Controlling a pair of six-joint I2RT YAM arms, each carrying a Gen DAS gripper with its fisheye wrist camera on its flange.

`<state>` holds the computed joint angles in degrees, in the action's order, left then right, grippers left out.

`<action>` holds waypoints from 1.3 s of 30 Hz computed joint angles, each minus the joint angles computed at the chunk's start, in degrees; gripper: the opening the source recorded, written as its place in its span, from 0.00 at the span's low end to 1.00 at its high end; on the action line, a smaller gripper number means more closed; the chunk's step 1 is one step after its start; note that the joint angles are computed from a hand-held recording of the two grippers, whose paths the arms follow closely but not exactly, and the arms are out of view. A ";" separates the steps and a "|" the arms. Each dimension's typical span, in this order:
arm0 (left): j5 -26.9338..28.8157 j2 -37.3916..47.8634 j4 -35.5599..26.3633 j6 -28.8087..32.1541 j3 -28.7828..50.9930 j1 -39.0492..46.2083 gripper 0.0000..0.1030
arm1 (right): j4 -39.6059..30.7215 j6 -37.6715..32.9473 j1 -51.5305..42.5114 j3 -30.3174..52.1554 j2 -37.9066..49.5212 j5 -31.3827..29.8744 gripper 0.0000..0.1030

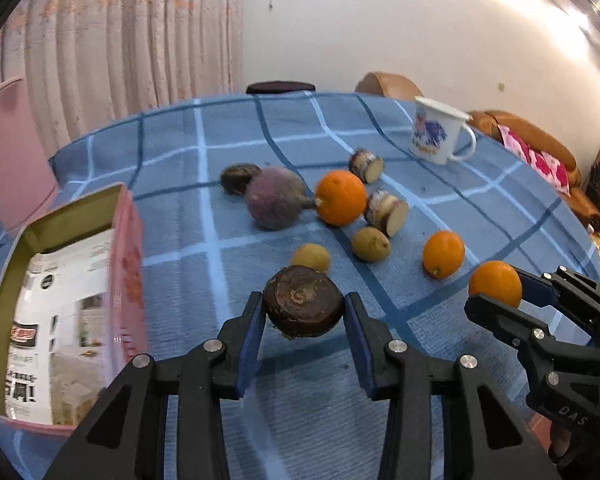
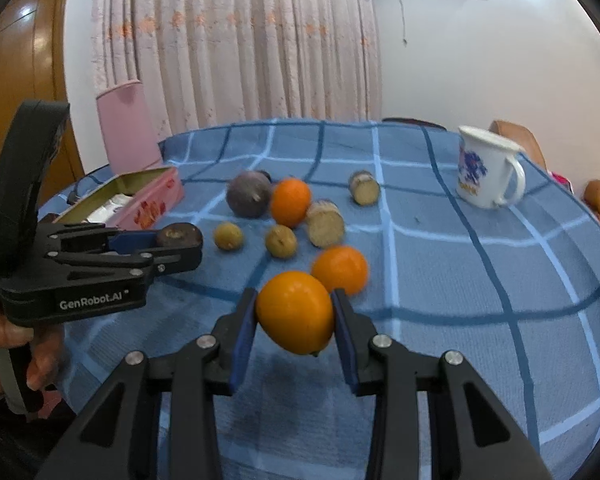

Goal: Organize fruits
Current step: 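Grasp the dark brown round fruit with the left gripper while the right gripper grasps an orange, then carry both fruits over the pink tin and open both grippers to drop them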

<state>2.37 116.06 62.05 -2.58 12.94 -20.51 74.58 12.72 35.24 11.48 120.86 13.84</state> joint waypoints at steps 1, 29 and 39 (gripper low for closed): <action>0.22 -0.44 1.02 0.20 -0.72 0.71 0.41 | -1.45 -0.33 0.57 0.67 -0.93 0.24 0.38; 10.57 -10.21 7.38 5.53 -8.70 23.55 0.41 | -25.58 -9.31 8.56 18.34 -14.23 -0.06 0.38; 15.50 -10.30 2.39 8.53 -5.05 33.02 0.41 | -34.16 -10.35 9.01 29.16 -11.92 -3.23 0.38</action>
<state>17.87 105.76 64.44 5.95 7.89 12.51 40.42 2.37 44.25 40.64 108.93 10.61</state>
